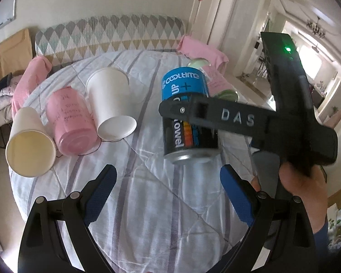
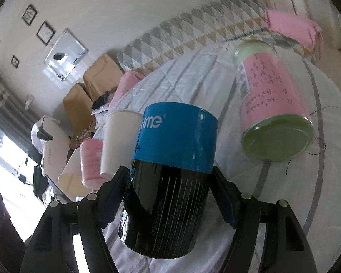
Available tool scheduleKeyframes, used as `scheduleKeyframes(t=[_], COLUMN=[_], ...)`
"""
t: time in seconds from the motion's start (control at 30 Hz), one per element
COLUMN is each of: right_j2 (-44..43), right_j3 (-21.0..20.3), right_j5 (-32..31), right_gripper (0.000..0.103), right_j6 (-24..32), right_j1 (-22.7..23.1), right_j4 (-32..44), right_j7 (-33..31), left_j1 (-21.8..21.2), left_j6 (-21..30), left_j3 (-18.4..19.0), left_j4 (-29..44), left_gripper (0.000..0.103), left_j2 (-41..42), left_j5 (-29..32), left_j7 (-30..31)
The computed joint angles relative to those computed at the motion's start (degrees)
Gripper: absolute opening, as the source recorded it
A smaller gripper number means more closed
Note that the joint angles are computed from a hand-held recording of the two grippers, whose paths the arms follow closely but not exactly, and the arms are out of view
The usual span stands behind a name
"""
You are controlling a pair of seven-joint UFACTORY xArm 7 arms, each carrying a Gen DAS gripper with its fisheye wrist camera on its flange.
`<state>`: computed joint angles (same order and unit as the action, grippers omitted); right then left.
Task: Flip cup upright
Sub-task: 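Rotate the can open end up with the right tool and lower it onto the table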
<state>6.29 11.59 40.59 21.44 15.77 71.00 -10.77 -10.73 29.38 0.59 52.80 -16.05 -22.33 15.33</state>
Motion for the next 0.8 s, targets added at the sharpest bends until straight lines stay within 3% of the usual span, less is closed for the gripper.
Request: scheduleKeyframes(t=[0.07,0.17,0.37,0.53,0.7,0.8], right_j2=[-0.89,-1.6,-2.11,-2.53,-2.13,-2.54], right_j3=[0.38,0.36,0.01,-0.74,-1.96,-1.66], right_j5=[0.69,-0.33,-7.25,-18.93,-34.65,-37.86], right_gripper=[0.072,0.072,0.071,0.07,0.069,0.069], right_j6=[-0.75,-2.2,-5.28,-6.19,-5.12,-5.21], right_j1=[0.17,0.92,2.48,3.98,5.62,5.69], right_j4=[-0.55,-1.04,-2.15,-3.32,-2.05,-2.06], right_j7=[-1.75,-2.68,-1.1,5.3,15.9,17.36], left_j1=[-0.71,1.93,3.99,3.11,3.83,3.84], left_j6=[-0.71,-3.17,-3.56,-2.26,-2.72,-2.5], left_j3=[0.53,-2.14,-3.21,-1.68,-1.98,-1.54], left_j4=[-0.72,-1.33,-2.36,-2.31,-3.16,-3.4], left_gripper=[0.094,0.094,0.094,0.094,0.094,0.094], left_j2=[-0.79,-0.45,0.33,1.17,0.59,0.37], left_j5=[-1.93,3.93,10.83,10.74,12.48,12.3], left_j7=[1.21,-4.59,-11.88,-12.23,-13.71,-13.5])
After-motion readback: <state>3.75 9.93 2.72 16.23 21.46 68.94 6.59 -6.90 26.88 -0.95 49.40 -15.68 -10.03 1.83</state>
